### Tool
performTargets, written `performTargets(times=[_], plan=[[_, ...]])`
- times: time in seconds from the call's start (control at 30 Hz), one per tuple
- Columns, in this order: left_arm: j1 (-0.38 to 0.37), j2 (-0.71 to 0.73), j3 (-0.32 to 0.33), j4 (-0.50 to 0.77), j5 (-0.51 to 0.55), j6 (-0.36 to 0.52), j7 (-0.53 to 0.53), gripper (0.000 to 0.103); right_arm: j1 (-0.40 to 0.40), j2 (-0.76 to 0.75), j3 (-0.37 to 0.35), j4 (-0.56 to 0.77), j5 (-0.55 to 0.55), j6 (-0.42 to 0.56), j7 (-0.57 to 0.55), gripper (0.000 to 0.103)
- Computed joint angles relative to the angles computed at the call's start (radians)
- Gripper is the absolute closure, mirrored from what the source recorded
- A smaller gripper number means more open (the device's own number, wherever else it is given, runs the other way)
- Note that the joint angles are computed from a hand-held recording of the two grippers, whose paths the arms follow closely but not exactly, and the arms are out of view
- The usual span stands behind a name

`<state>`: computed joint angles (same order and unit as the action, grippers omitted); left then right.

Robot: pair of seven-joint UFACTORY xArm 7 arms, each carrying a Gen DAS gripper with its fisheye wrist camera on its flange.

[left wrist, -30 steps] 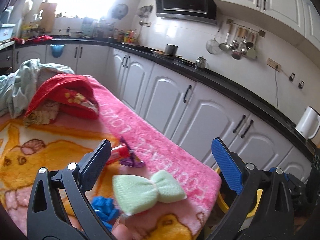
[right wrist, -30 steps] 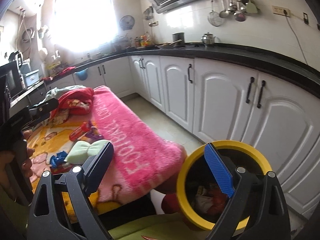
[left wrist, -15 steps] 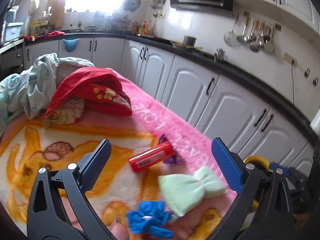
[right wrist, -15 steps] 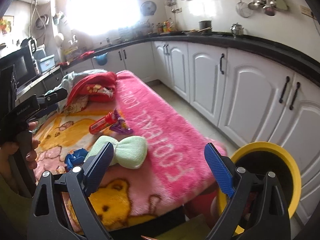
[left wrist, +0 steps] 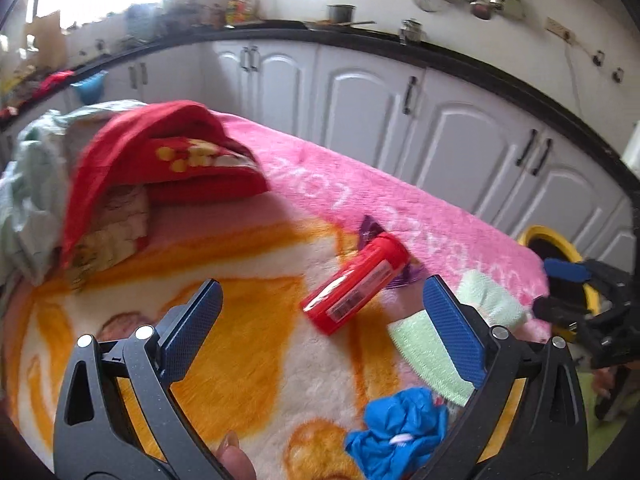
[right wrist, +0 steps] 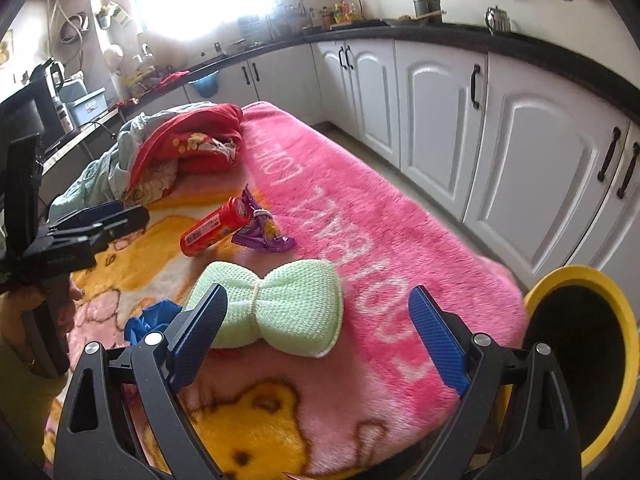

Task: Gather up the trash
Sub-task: 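Grasp the red candy tube with the left tool while the right tool grasps the green bow sponge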

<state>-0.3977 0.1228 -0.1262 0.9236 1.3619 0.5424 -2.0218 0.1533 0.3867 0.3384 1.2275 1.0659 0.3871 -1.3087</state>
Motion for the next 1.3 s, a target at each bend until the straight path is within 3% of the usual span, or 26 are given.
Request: performTargets(times=[0.07,0.4,0.53,0.73,0.9,0.97,1.03,1.2,1.3], plan=[[0.026,0.02,0.019,0.011,0.041,-0.087,-0.009,0.011,0.015,0.016,-0.009,0.012,-0.031,0.001,0.036,0.014],[0.061,0.147,0.086,0.105,0.055,-0.312,0.092,0.012,0.033,0.126,-0.012,0.101,-0.243,0.036,0.249,0.018],[0.049,0.194,0.098,0.135,-0.047,-0.341,0.231,0.014,-0.003,0.18,0.003,0.154,-0.293,0.136,0.329,0.018],[0.015,0.24,0.13,0.163,-0.183,-0.351,0.381,0.021,-0.042,0.2,0.029,0.169,-0.271,0.184,0.323,0.019],[0.006,0.257,0.137,0.156,-0.324,-0.357,0.507,0.033,-0.06,0.199,0.035,0.169,-0.237,0.217,0.293,0.026],[-0.01,0.256,0.164,0.144,-0.341,-0.389,0.505,0.039,-0.063,0.195,0.032,0.167,-0.228,0.232,0.284,0.03],[-0.027,0.252,0.183,0.132,-0.369,-0.398,0.518,0.045,-0.072,0.194,0.029,0.174,-0.22,0.278,0.276,0.041],[-0.089,0.239,0.235,0.104,-0.438,-0.385,0.535,0.076,-0.06,0.178,0.005,0.17,-0.21,0.304,0.274,0.052],[-0.128,0.226,0.283,0.078,-0.429,-0.414,0.484,0.078,-0.062,0.173,-0.004,0.174,-0.195,0.314,0.28,0.06]])
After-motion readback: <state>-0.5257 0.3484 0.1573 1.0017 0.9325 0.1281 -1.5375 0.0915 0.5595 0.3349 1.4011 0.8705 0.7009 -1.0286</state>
